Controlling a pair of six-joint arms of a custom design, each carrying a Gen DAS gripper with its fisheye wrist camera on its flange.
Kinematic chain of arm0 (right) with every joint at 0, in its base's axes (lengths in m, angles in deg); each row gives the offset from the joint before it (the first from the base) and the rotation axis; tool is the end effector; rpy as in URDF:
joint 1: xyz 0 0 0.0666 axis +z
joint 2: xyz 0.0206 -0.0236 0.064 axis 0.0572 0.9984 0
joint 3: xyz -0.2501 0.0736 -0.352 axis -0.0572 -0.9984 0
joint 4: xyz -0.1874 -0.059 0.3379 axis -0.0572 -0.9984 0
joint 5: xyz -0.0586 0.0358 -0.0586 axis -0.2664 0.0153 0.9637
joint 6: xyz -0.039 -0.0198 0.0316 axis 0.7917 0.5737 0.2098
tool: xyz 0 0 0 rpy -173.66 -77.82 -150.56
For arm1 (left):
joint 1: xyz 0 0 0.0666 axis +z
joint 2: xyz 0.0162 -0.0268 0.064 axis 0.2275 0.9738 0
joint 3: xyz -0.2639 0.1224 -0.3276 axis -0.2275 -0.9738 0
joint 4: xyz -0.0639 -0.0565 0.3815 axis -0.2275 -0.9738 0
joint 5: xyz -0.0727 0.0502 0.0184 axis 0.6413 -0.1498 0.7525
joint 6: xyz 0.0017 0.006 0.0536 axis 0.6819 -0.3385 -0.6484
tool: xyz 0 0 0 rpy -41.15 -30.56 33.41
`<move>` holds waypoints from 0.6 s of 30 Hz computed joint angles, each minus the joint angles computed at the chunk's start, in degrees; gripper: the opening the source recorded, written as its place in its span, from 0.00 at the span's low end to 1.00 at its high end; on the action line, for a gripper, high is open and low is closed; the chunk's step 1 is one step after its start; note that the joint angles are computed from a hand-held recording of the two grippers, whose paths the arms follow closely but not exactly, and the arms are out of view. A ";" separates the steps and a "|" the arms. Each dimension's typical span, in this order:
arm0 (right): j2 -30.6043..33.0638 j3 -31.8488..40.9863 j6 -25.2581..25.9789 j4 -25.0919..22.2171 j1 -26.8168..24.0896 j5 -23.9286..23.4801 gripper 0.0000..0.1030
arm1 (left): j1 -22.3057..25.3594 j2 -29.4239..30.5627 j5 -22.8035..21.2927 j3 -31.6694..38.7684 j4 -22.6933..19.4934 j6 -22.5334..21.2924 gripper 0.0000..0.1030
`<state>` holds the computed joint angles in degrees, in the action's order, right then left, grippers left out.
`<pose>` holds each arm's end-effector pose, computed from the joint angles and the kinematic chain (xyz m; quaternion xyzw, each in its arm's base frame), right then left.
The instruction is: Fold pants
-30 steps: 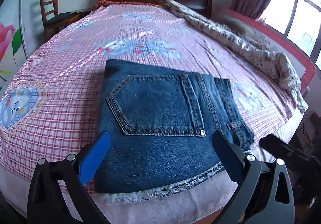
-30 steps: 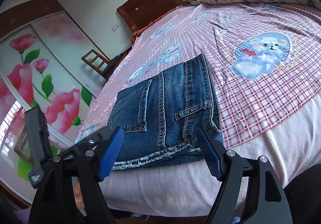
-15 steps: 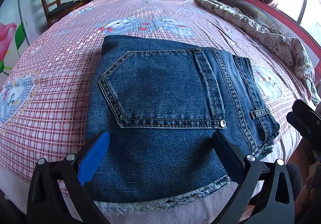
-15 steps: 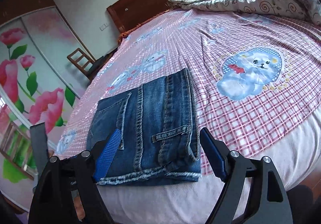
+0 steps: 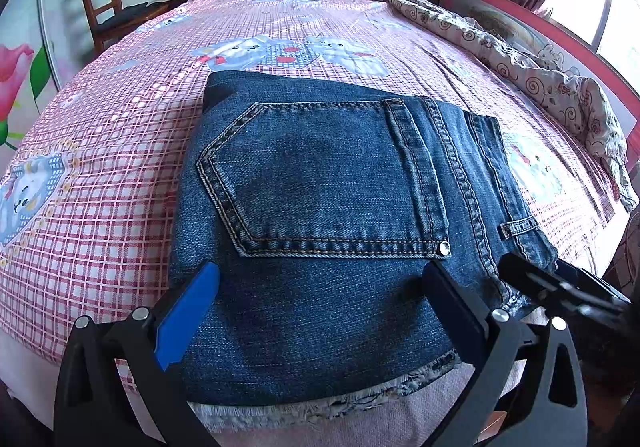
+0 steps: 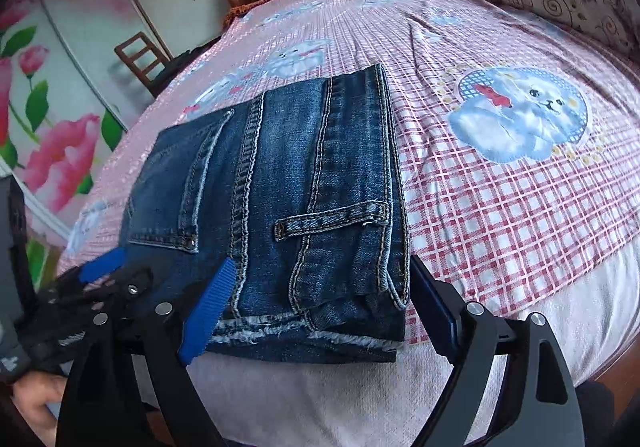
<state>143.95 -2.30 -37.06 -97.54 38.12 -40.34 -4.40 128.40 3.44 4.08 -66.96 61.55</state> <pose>0.3551 0.2483 0.3037 -0.0567 0.9327 0.2024 0.2931 0.3362 -0.1025 0.2961 -0.0563 0.9438 -0.0577 0.3207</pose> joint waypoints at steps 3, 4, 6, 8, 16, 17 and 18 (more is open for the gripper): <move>-2.46 -1.80 -2.39 2.13 -0.93 -2.18 0.82 | -0.05 0.06 -0.08 0.10 -0.08 0.15 0.98; -3.37 -2.34 -2.81 2.98 -0.99 -2.70 0.82 | -0.10 0.05 -0.17 0.09 -0.08 0.15 0.98; -5.22 -3.75 -4.27 4.72 -1.26 -4.18 0.82 | -0.12 -0.03 -0.20 0.03 -0.06 0.03 0.98; -6.42 -5.13 -6.66 6.55 -1.91 -6.17 0.84 | -0.10 -0.16 -0.10 0.02 -0.12 -0.19 0.98; -4.30 -4.68 -10.31 11.50 -5.98 -10.60 0.84 | 6.00 -6.58 7.23 -3.86 4.57 1.05 0.98; -3.77 -4.63 -10.56 13.09 -6.86 -12.21 0.84 | 8.58 -7.14 8.82 -4.22 5.49 0.89 0.98; -3.22 -4.40 -10.76 14.22 -7.54 -13.29 0.84 | 10.80 -6.93 10.97 -4.20 6.02 0.42 0.98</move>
<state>140.73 -6.70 -47.82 -83.33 30.58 -53.63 6.41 121.47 14.40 -0.12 -60.94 61.97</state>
